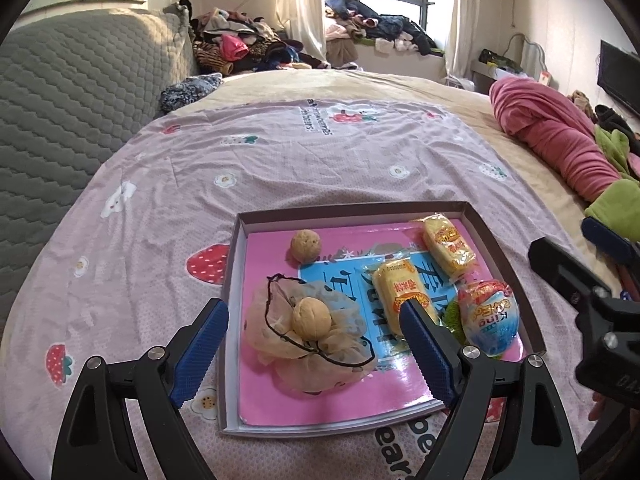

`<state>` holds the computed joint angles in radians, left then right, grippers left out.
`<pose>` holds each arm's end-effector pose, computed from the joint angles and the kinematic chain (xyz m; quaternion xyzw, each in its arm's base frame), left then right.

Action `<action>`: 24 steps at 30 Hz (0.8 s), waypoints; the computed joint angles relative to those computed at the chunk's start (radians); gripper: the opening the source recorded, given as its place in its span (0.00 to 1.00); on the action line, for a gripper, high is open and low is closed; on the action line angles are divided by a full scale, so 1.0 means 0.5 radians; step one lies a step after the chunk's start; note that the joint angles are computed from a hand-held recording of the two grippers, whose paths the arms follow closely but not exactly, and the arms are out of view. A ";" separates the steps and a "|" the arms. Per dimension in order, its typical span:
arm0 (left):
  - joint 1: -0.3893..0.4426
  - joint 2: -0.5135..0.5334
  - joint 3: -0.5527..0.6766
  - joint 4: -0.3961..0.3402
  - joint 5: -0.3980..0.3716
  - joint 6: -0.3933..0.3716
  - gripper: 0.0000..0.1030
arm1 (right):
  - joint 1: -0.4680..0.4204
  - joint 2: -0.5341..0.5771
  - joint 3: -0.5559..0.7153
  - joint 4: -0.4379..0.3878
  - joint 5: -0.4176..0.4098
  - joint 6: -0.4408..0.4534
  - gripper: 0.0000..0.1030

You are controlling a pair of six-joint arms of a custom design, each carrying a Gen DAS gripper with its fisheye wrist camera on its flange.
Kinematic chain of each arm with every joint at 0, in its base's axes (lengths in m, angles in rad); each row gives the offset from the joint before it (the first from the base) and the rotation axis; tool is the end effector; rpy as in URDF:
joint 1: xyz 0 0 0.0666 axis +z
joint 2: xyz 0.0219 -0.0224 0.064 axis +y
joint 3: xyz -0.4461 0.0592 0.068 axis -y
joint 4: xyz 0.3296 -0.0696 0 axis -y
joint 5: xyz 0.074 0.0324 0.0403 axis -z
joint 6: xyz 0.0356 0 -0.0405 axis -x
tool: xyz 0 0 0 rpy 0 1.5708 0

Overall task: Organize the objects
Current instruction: 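Withdraw both open tools up from the tray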

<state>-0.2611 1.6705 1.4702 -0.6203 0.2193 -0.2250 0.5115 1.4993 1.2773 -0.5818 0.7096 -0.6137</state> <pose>0.5109 -0.1449 0.4224 0.2615 0.8881 -0.1084 0.3623 0.4034 0.1994 0.4350 0.1742 0.8618 -0.0854 0.4686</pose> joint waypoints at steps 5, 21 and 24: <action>0.019 -0.039 -0.015 0.002 -0.005 0.015 0.86 | 0.035 -0.018 0.019 -0.034 0.037 -0.015 0.99; 0.132 -0.246 -0.244 0.095 0.013 0.053 0.86 | 0.266 -0.084 0.069 -0.235 0.247 -0.167 0.99; 0.145 -0.282 -0.265 0.085 0.007 0.051 0.86 | 0.295 -0.094 0.074 -0.314 0.252 -0.237 0.99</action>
